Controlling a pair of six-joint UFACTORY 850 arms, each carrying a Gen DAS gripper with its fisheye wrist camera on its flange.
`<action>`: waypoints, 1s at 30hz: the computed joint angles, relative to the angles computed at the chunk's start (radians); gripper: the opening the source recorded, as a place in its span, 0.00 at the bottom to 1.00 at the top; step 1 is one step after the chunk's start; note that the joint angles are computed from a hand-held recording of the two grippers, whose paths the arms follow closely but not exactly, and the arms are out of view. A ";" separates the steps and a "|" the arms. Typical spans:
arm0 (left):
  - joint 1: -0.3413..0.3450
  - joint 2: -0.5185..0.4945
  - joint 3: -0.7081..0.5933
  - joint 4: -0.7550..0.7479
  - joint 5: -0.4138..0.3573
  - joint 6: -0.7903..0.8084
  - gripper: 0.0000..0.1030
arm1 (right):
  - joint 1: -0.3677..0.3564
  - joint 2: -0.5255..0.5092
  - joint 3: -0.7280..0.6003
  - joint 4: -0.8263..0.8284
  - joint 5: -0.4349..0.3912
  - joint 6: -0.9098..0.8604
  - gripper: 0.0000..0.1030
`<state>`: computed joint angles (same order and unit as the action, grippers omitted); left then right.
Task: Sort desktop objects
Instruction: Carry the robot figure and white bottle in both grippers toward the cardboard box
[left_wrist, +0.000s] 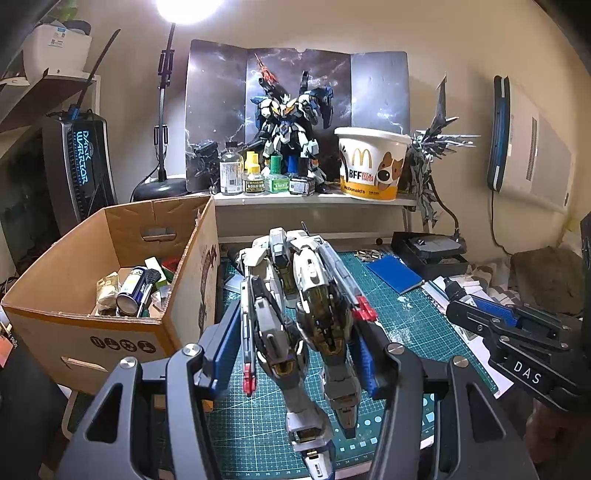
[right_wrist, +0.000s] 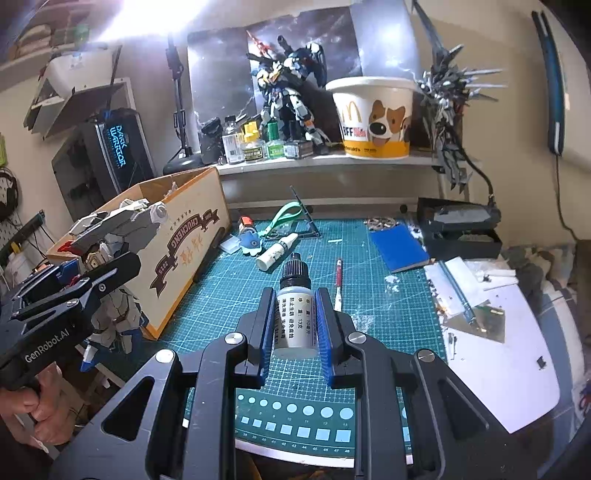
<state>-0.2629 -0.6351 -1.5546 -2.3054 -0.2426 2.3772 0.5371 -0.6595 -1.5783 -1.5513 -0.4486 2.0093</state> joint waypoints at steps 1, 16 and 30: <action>0.001 0.004 0.004 -0.007 -0.005 0.010 0.52 | 0.002 -0.001 -0.002 0.007 -0.009 -0.009 0.19; 0.021 0.039 0.052 -0.139 -0.077 0.153 0.52 | 0.010 -0.011 -0.033 -0.043 0.024 0.004 0.20; 0.054 0.058 0.072 -0.338 -0.077 0.331 0.52 | 0.025 -0.065 -0.136 -0.023 0.070 -0.084 0.19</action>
<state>-0.2088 -0.5767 -1.4823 -2.6435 -0.3199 2.7086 0.5625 -0.7243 -1.7141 -1.5742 -0.3791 1.9255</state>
